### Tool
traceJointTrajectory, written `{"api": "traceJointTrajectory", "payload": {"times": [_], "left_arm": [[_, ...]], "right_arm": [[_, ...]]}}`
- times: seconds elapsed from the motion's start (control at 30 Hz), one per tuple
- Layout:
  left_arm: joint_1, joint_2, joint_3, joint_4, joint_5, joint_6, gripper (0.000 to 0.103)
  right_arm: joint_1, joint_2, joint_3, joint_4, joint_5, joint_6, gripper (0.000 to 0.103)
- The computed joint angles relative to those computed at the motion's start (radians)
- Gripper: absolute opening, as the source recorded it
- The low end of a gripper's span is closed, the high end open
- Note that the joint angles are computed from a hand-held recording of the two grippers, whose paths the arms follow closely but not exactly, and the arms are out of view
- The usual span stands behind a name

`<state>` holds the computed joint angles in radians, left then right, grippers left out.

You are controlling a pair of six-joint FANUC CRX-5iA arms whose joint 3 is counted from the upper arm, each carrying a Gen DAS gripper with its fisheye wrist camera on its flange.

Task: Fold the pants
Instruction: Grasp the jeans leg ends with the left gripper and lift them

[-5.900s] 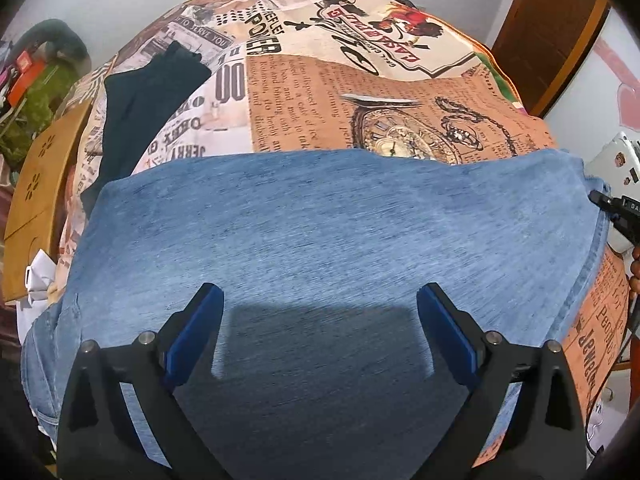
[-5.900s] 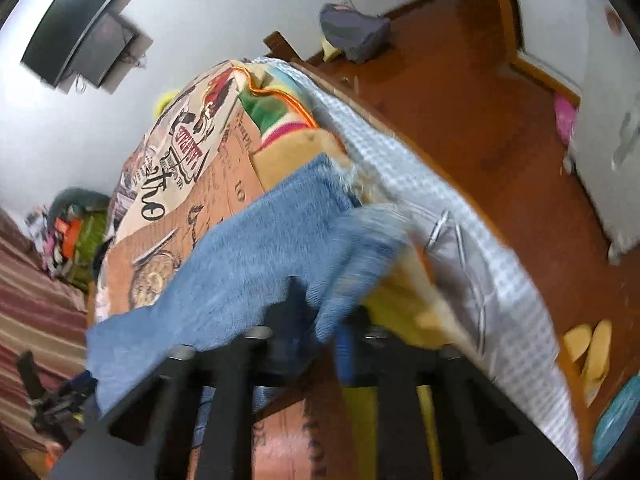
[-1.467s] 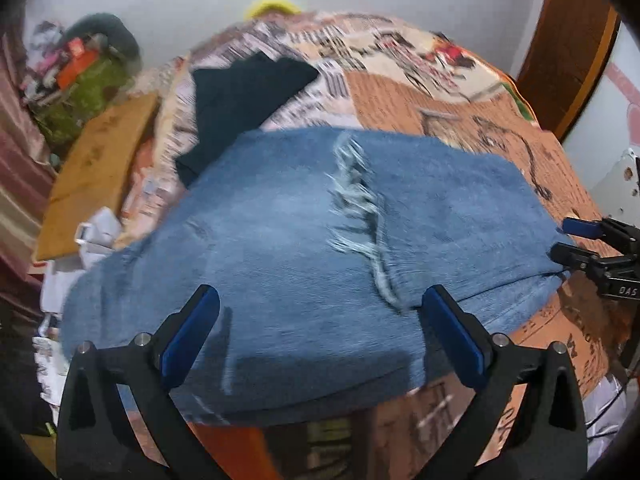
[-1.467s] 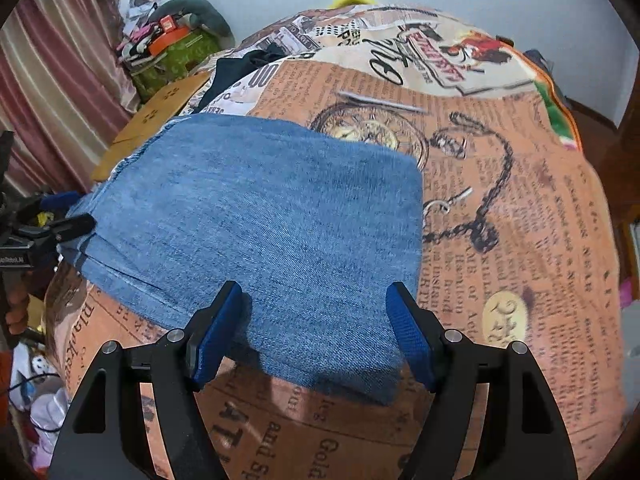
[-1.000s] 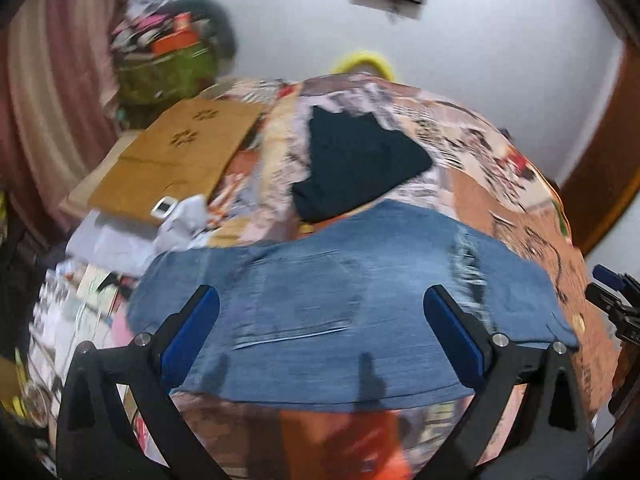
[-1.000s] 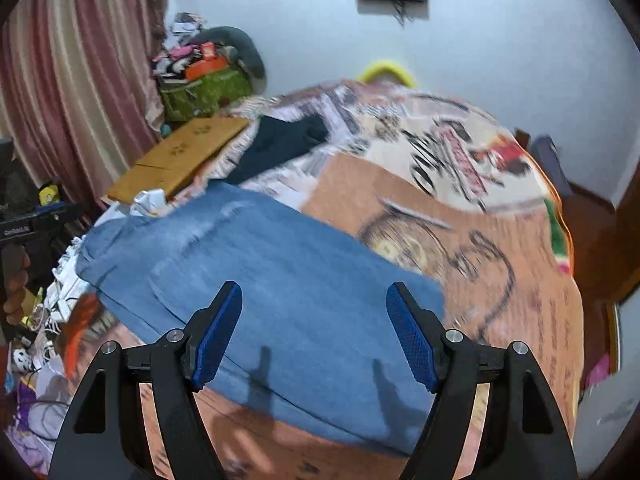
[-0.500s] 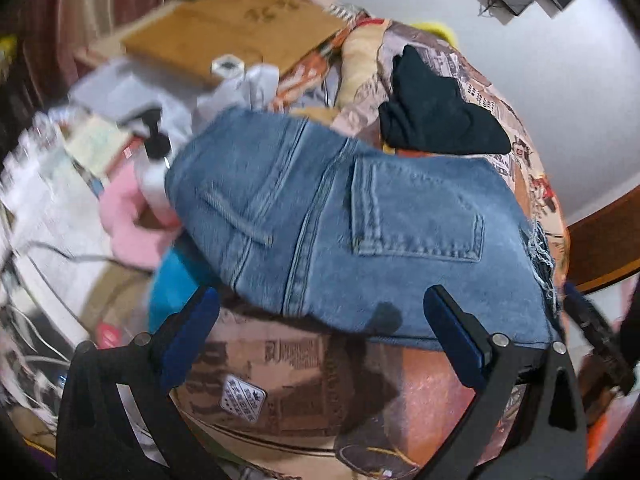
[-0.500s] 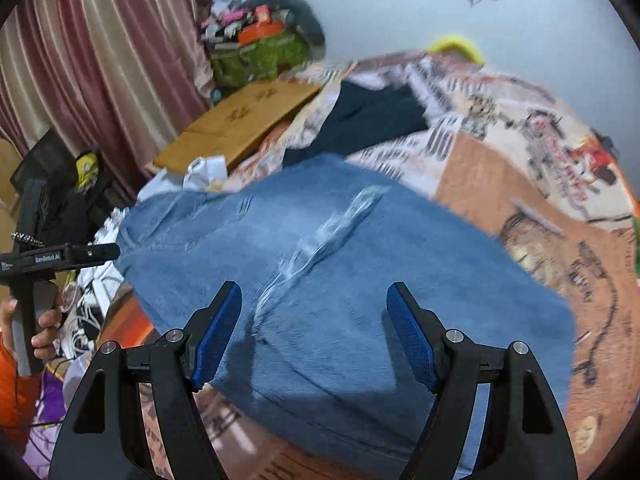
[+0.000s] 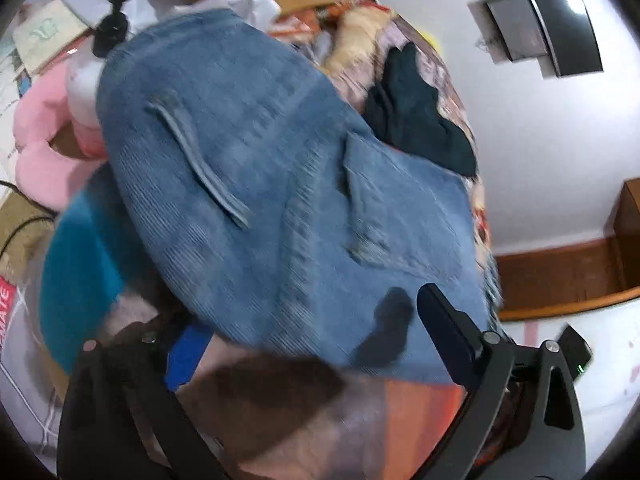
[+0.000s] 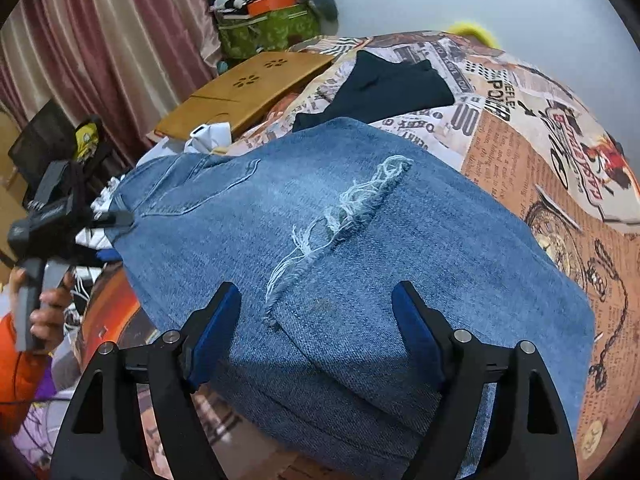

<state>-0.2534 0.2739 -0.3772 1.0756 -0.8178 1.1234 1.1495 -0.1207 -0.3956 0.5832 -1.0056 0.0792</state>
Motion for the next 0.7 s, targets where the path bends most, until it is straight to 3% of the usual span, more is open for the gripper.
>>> {"api": "traceJointTrajectory", "payload": {"times": [0.17, 0.23, 0.27, 0.33, 0.47, 0.57, 0.7], "left_arm": [[-0.012, 0.016, 0.013, 0.007, 0.060, -0.005, 0.084], [-0.014, 0.016, 0.017, 0.007, 0.074, -0.013, 0.062], [-0.019, 0.006, 0.030, -0.039, 0.100, 0.016, 0.057], [-0.028, -0.003, 0.087, -0.207, 0.147, 0.114, 0.034], [-0.054, -0.011, 0.188, -0.451, 0.176, 0.236, 0.028], [-0.074, -0.036, 0.246, -0.592, 0.181, 0.307, 0.024], [-0.099, -0.108, 0.232, -0.581, 0.257, 0.276, 0.023]], "right_arm": [[-0.001, -0.004, -0.003, -0.001, 0.009, -0.002, 0.079], [-0.002, -0.003, -0.004, 0.002, 0.011, -0.005, 0.079], [-0.001, -0.003, -0.005, 0.005, 0.011, -0.008, 0.079], [0.004, -0.012, -0.020, 0.029, 0.018, -0.048, 0.078], [0.025, -0.120, -0.149, 0.172, 0.142, -0.257, 0.075], [0.074, -0.160, -0.171, 0.232, 0.038, -0.343, 0.075], [0.131, -0.242, -0.218, 0.236, -0.083, -0.445, 0.075]]}}
